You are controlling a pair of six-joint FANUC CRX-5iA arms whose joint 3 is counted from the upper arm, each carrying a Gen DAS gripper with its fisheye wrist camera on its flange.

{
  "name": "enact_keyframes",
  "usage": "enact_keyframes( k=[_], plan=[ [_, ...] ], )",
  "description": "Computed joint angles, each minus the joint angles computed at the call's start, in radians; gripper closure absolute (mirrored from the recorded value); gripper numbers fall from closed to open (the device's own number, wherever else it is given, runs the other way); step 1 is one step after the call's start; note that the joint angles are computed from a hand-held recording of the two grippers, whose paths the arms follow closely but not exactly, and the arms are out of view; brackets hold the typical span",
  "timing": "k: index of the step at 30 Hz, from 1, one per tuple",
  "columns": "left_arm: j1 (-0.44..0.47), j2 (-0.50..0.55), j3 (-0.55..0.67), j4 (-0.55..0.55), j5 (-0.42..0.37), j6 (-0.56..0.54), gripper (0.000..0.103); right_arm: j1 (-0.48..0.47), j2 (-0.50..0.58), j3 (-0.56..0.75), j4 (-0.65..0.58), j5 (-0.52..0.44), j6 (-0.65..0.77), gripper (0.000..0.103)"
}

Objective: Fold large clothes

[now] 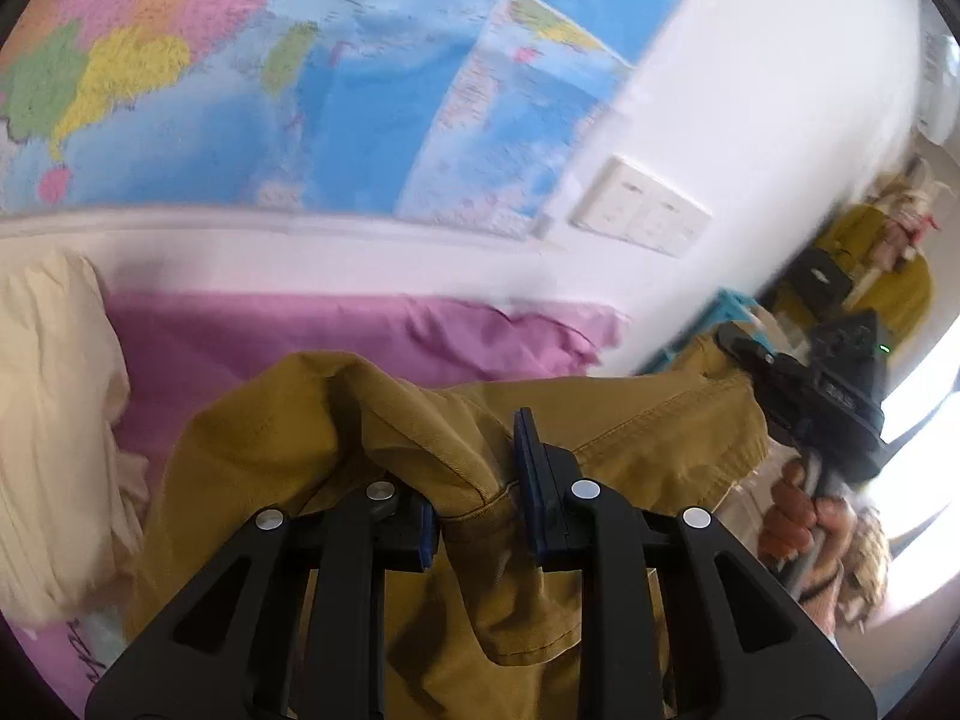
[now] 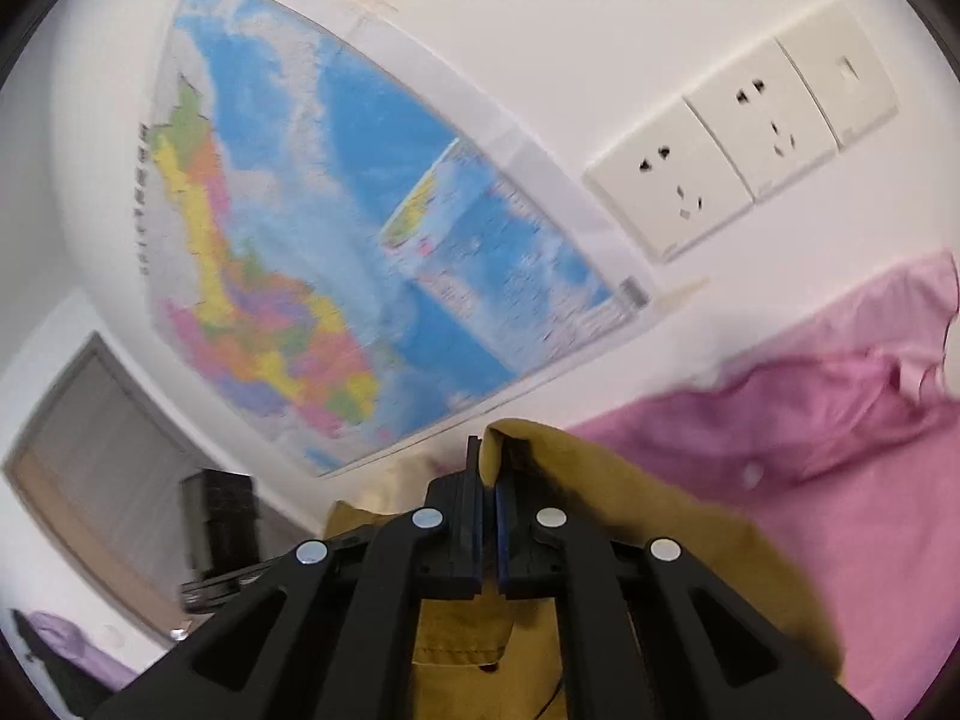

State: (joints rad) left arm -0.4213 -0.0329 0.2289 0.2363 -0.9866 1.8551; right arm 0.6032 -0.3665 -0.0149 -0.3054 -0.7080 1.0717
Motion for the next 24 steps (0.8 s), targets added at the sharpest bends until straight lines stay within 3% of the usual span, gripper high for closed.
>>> enact_keyframes(
  k=[5,7,8,9,10,14,17,19,21,24],
  plan=[
    [0.057,0.107,0.059,-0.020,-0.084,0.056,0.079,-0.016,0.132,0.042,0.068,-0.056,-0.080,0.098],
    [0.058,0.155,0.088,-0.076,-0.144,0.126,0.079,-0.026,0.175,0.048,0.072,-0.102,-0.098,0.090],
    [0.066,0.171,0.090,-0.078,-0.166,0.133,0.075,-0.023,0.180,0.032,0.106,-0.106,-0.138,0.071],
    [0.083,0.194,0.077,-0.041,-0.185,0.127,0.067,-0.025,0.181,0.024,0.118,-0.109,-0.156,0.044],
    [0.104,0.206,0.048,0.012,-0.188,0.113,0.065,-0.032,0.176,0.015,0.119,-0.116,-0.158,0.037],
    [0.158,0.177,-0.067,0.141,-0.140,0.064,0.048,-0.049,0.136,0.007,0.076,-0.174,-0.037,0.036],
    [0.182,0.117,-0.141,0.214,-0.081,-0.006,0.036,-0.055,0.137,0.046,-0.021,-0.288,0.113,0.036],
    [0.171,0.085,-0.135,0.161,-0.061,-0.003,0.029,-0.063,0.166,0.082,-0.112,-0.373,0.213,0.036],
    [0.158,0.034,-0.159,0.163,-0.028,-0.064,0.021,-0.037,0.201,0.087,-0.109,-0.408,0.210,0.041],
    [0.101,-0.007,-0.132,0.063,-0.023,-0.096,0.017,-0.052,0.273,0.113,-0.133,-0.421,0.195,0.047]
  ],
)
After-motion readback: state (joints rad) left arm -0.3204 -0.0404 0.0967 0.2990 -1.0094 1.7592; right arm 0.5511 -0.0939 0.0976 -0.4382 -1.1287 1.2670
